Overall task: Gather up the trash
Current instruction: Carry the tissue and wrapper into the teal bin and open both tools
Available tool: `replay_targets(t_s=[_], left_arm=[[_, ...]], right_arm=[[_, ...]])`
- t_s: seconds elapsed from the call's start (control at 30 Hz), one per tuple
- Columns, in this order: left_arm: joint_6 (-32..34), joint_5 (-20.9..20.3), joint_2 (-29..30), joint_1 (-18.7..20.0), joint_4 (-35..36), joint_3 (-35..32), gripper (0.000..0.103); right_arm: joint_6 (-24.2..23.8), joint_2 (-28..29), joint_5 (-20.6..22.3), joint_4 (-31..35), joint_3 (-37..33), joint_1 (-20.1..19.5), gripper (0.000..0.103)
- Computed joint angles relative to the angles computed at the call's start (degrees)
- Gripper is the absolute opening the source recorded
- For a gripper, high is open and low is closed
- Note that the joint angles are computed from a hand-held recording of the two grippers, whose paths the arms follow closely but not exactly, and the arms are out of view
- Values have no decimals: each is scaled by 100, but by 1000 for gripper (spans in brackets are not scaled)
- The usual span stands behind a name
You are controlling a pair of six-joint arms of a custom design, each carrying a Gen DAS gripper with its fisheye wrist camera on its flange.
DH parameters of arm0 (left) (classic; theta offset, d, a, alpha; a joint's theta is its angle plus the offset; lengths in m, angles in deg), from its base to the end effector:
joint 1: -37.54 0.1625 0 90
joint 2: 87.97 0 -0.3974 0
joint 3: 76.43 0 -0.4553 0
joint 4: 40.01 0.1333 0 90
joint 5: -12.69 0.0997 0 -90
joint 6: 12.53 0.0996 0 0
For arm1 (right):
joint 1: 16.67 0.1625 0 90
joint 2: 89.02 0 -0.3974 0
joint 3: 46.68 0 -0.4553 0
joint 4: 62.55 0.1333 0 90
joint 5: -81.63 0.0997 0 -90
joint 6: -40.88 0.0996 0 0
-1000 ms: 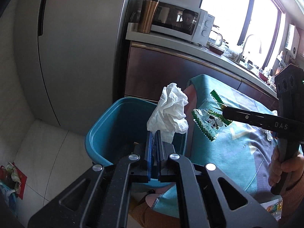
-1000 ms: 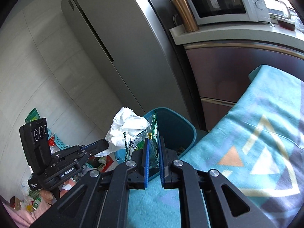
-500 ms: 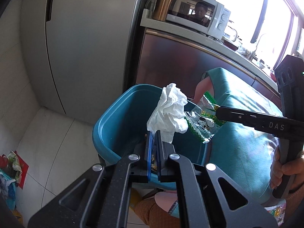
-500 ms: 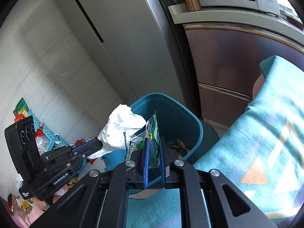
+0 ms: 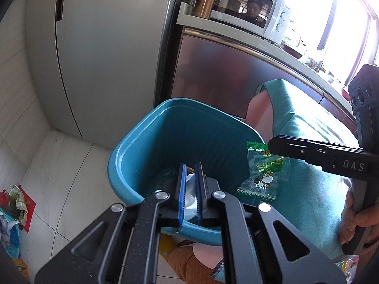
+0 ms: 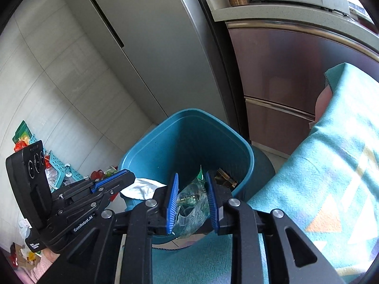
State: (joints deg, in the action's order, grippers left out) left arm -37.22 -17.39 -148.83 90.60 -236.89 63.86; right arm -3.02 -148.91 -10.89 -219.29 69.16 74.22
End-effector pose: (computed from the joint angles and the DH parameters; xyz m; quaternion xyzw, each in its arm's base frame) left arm -0.0581 -0.4424 0.0637 -0.0280 0.8495 -0.4251 0.3113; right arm 0.1378 -0.5688 0.0500 0.3773 -0.9210 0.0794 0.0548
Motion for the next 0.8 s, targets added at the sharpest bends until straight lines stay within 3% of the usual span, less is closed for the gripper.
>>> replay_targets(t_s=[0.53,0.8], left_arm=[[189,10,191,-301,-358,-26,15],[464,38,321,-682,-765,-12,32]], right_arm=[[-24,-212,425,67,107,-161,30],[-368,-787,796,15,472,-320,35]])
